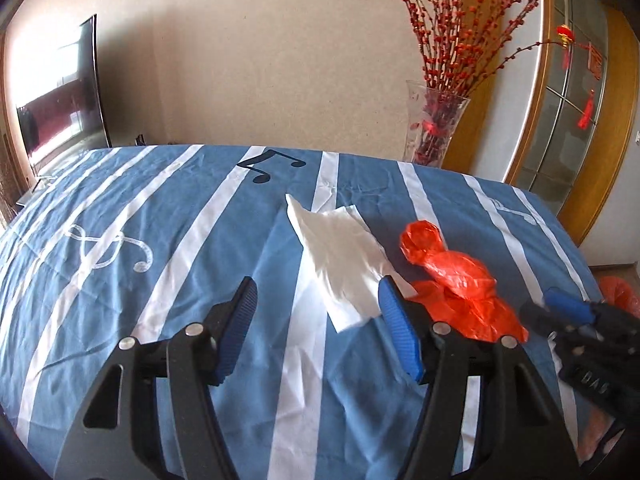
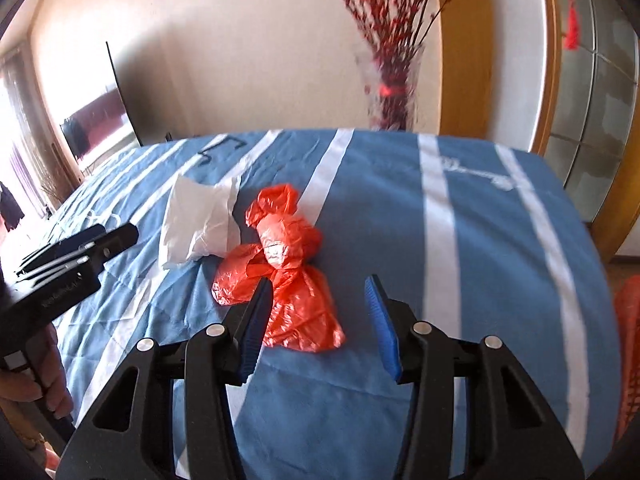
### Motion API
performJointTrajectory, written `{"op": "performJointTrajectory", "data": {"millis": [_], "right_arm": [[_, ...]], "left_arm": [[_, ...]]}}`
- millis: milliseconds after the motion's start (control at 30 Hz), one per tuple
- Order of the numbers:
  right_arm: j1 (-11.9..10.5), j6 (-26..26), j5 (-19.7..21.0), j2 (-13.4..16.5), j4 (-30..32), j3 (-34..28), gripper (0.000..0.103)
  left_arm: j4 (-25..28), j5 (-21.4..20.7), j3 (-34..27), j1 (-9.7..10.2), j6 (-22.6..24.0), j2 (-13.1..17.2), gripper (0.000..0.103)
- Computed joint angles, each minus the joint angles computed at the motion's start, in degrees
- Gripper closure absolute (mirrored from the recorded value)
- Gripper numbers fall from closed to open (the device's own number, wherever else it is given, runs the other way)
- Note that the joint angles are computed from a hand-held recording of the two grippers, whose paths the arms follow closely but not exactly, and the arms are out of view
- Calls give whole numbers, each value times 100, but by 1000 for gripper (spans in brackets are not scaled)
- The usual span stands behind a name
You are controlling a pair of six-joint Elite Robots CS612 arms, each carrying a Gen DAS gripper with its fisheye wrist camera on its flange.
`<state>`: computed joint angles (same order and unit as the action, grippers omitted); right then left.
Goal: Collect trash
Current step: 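Grasp the last red bag with the right tool while the left tool grasps the white tissue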
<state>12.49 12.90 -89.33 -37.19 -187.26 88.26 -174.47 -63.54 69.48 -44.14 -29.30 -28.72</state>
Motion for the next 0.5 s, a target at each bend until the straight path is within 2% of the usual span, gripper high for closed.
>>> {"op": "performJointTrajectory", "data": {"millis": [67, 167, 233, 300, 333, 367, 500], "right_arm": [[2, 53, 111, 57, 177, -120, 54], [37, -20, 69, 134, 481, -281, 55], [31, -90, 98, 170, 658, -348, 60], [35, -173, 98, 196, 822, -395, 76], [46, -228, 37, 205, 782, -389, 79], [35, -267, 107, 194, 745, -366, 91], [28, -341, 6, 121, 565, -200, 96]], "left_arm": [[135, -102, -156, 52, -61, 75, 41], [435, -254, -455, 132, -131, 212, 41], [644, -334, -656, 174, -162, 306, 41], [838, -352, -829, 195, -163, 387, 41], [890, -381, -886, 205, -159, 417, 41], [961, -403, -946, 212, -161, 444, 41], [1143, -457, -1132, 225, -139, 539, 41]]}}
